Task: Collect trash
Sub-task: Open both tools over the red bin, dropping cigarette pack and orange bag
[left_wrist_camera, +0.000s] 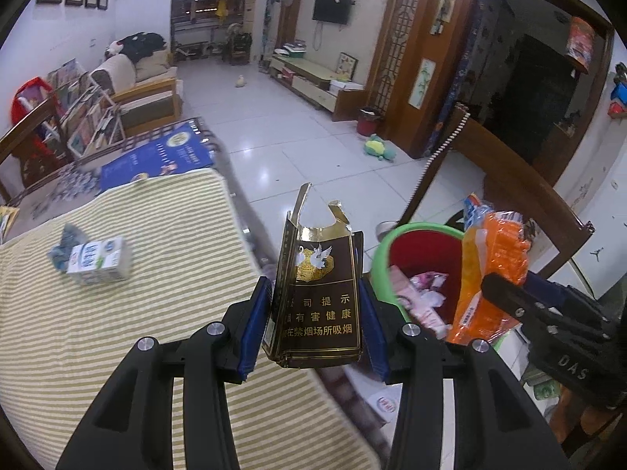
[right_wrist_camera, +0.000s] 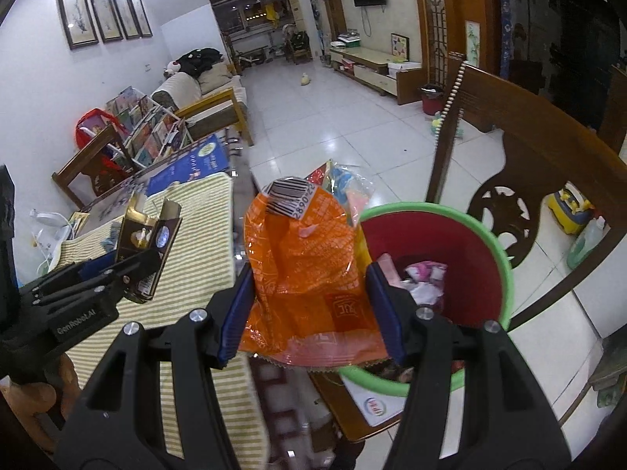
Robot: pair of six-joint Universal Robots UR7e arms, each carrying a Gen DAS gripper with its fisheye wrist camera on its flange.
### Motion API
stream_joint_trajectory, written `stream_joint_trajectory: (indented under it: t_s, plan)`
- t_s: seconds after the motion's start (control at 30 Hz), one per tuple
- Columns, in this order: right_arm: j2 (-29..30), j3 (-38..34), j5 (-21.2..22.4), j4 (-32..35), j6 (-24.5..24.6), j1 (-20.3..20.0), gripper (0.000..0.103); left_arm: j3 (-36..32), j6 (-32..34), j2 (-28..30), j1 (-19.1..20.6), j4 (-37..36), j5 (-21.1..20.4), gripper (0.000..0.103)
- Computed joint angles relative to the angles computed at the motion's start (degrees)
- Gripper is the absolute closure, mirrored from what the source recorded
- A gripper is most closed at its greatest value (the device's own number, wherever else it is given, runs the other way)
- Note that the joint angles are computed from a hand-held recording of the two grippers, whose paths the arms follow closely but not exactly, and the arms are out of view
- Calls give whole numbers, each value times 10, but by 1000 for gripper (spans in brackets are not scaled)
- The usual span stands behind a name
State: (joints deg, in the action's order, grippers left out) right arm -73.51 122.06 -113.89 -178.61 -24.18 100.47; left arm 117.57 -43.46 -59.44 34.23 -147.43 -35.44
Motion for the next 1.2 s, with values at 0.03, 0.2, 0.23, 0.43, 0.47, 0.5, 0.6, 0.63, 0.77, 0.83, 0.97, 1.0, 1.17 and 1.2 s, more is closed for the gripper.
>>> stream_joint_trajectory:
  t_s: [0.03,0.2,0.23,0.43,0.47,0.5,0.6,0.63,0.77,0.83,0.97,1.0,1.17,1.2]
  plan:
    - [-3,-5,1,5,-3,-6,47,-7,7,9,0,-6,-4,61]
    - [-15,-16,0,10,-19,-28,47,-56,51,58,9,-41,-35,61]
    - [-17,-18,-2,11,-22,-32,47,-68,60,70,13,-46,-45,61]
    - [-31,-29,-9,23,-27,-64,47,-120,91,122,30,-61,-105,61]
    - [-33,-29,-9,25,-29,-69,47,-127,95,129,33,-62,-112,61]
    - [-35,-31,-11,26,-29,-72,47,-136,100,137,35,-62,-122,61]
    - [-39,-36,-12,34,-28,-81,47,-156,114,157,41,-64,-146,61]
    - [-41,-37,-12,37,-26,-84,47,-162,116,162,42,-62,-153,60]
    - [-40,-37,-14,27,-21,-85,35,-169,112,169,43,-65,-156,44]
    - [-40,-38,-10,24,-18,-88,33,-161,107,166,41,-76,-141,37]
    - [-37,-38,-4,28,-19,-87,33,-143,90,148,41,-79,-114,32]
    - [-34,-38,-1,30,-19,-85,33,-136,80,141,41,-78,-104,31]
    - [-10,-48,13,48,-18,-60,33,-82,21,87,42,-59,-57,30]
    - [-2,-51,16,53,-21,-52,33,-67,3,71,42,-48,-42,29]
